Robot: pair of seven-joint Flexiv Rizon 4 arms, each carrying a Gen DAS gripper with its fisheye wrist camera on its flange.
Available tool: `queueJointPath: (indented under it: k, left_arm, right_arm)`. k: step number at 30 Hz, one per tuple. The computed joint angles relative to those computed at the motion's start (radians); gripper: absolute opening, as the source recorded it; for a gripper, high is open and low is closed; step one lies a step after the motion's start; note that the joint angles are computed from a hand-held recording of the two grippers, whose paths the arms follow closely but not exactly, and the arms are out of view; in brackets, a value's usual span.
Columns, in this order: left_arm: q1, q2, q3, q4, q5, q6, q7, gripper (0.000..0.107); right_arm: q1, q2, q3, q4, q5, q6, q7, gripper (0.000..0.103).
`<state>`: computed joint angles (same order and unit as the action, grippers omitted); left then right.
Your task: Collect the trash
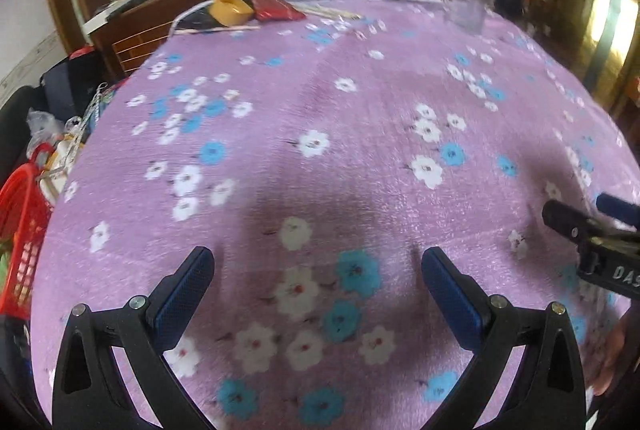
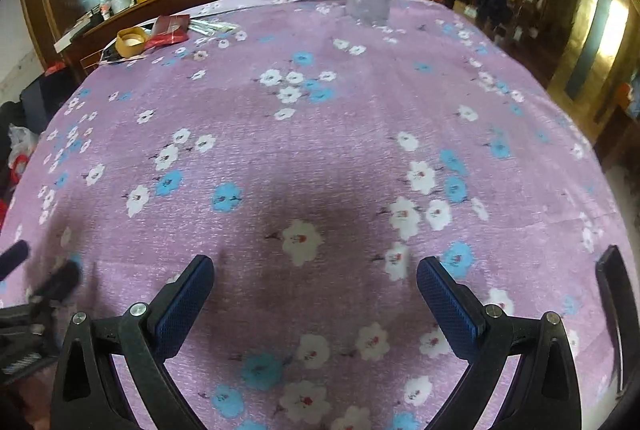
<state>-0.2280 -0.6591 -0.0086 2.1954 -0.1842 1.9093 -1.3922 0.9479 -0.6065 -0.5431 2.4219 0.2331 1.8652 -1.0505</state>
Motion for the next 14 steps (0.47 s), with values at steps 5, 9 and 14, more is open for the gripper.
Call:
queueJointPath:
  k: [5,9,14]
  left_arm:
    - [0.092,-0.005,-0.083,-0.022,0.047,-0.066,0.009,0.103]
    - [0.107,-0.005,-0.094,-0.022,0.064,-0.067,0.006,0.103]
    - [0.117,-0.004,-0.098,-0.024,0.074,-0.072,0.002,0.103]
  right_arm:
    - [-0.081,0.016,0.071,-0.03,-0.046,-0.035,0.001,0.103]
    - [-0.033,-0.009,0.022,-0.034,-0.054,-0.047,0.011,0.103]
    - [-0.003,-0.029,-0.006,-0.029,-0.051,-0.031,0.012,0.103]
